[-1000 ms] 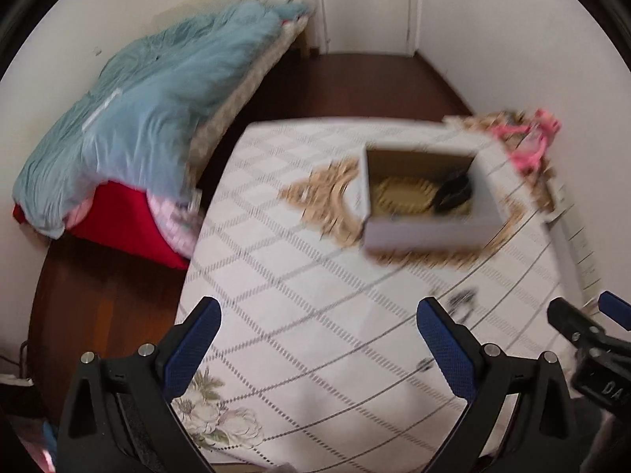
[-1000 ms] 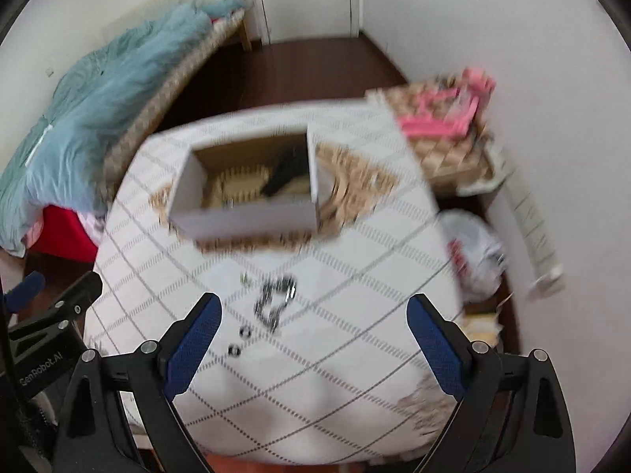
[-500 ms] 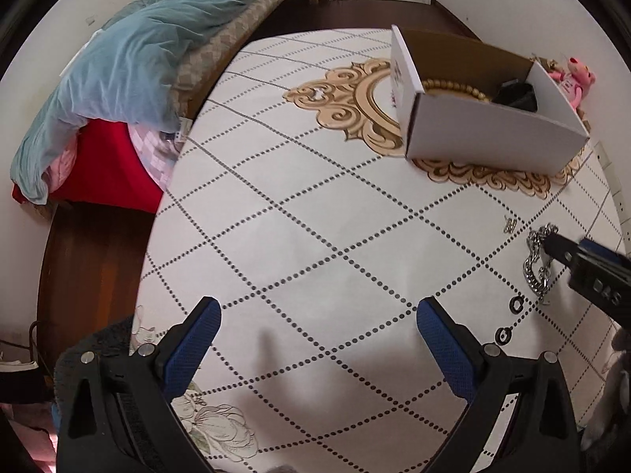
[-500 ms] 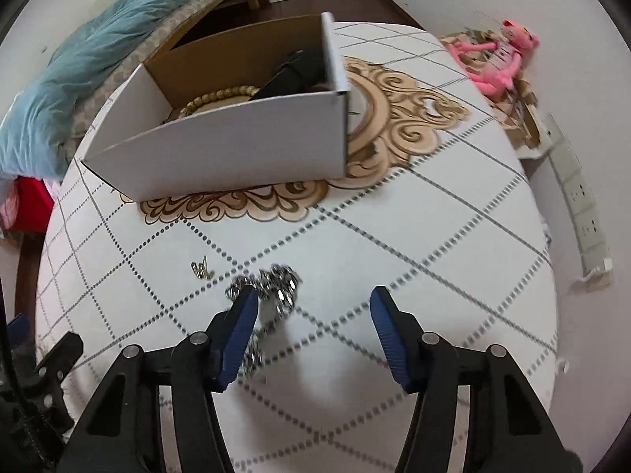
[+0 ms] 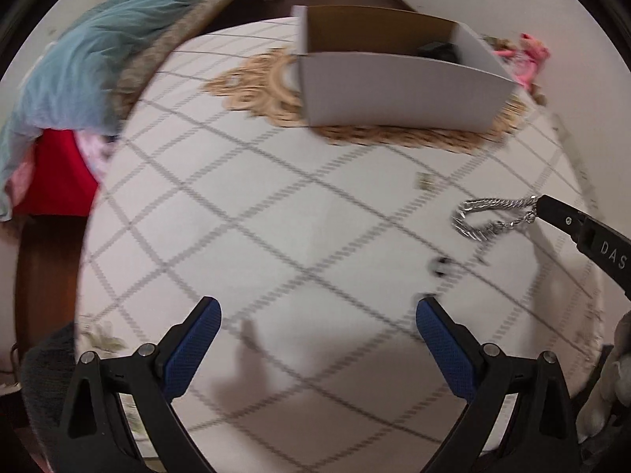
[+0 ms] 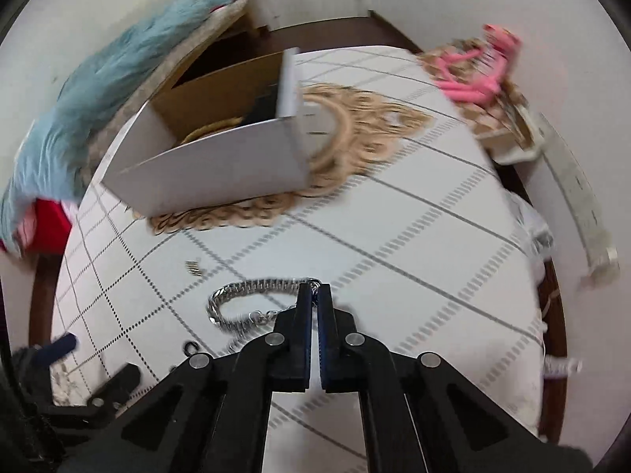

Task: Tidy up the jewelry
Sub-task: 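Grasp the thick silver chain bracelet with the right gripper, then grasp a small black ring with the left gripper while the right gripper holds the chain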

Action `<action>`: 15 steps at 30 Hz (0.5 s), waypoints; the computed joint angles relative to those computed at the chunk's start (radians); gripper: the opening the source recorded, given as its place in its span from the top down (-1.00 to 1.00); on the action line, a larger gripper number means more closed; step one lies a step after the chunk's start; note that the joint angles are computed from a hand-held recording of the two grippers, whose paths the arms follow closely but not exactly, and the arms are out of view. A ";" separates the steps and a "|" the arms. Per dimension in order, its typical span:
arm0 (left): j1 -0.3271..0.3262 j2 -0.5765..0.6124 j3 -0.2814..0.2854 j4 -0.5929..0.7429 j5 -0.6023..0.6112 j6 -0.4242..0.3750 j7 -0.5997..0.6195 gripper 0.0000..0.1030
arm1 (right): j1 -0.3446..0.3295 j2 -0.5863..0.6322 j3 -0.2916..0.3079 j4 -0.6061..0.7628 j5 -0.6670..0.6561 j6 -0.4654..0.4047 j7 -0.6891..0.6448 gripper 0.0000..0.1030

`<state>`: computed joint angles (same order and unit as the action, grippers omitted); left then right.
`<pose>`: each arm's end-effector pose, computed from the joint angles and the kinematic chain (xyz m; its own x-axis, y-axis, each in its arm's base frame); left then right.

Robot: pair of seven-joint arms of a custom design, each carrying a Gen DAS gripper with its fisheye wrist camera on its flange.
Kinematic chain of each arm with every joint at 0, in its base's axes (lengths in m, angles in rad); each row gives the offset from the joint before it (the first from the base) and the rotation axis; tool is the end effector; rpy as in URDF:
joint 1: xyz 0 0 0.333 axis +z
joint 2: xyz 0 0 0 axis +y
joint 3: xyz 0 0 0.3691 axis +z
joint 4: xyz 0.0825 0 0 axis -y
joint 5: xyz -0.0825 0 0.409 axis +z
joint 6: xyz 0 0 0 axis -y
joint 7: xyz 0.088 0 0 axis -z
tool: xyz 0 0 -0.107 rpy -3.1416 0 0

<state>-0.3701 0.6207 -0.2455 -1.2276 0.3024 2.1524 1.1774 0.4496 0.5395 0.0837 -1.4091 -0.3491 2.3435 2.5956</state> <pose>0.7017 -0.4101 0.4870 -0.2733 -0.9617 -0.0198 -0.9017 0.2633 -0.3430 0.6936 0.3857 0.4699 -0.2739 -0.9482 -0.1609 -0.8491 0.3170 -0.4225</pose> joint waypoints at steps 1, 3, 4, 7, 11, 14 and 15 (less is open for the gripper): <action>-0.003 0.005 -0.010 0.002 -0.005 0.004 0.013 -0.96 | -0.002 -0.031 -0.005 -0.048 0.001 0.018 0.025 0.98; -0.014 0.015 -0.021 0.007 -0.006 0.012 0.041 -0.95 | -0.009 -0.072 -0.005 -0.100 0.005 0.032 0.052 0.98; -0.019 0.017 -0.023 0.006 -0.005 0.020 0.048 -0.91 | -0.011 -0.088 -0.005 -0.122 0.002 0.035 0.065 0.98; -0.038 0.028 -0.022 0.015 0.004 0.028 0.067 -0.50 | -0.024 -0.122 0.002 -0.168 0.007 0.047 0.084 0.98; -0.043 0.033 -0.028 0.012 -0.009 0.058 0.079 0.22 | -0.032 -0.145 0.010 -0.205 0.011 0.059 0.100 0.98; -0.045 0.036 -0.028 0.012 -0.009 0.075 0.089 0.68 | -0.034 -0.149 0.014 -0.210 0.009 0.059 0.102 0.98; -0.044 0.038 -0.030 0.015 -0.013 0.077 0.094 0.71 | -0.035 -0.149 0.016 -0.209 0.010 0.058 0.099 0.98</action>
<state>-0.4146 0.6589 -0.2753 -1.2126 0.2899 2.2290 1.2717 0.4144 0.3909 0.0997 -1.6185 -0.3387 2.4014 2.6944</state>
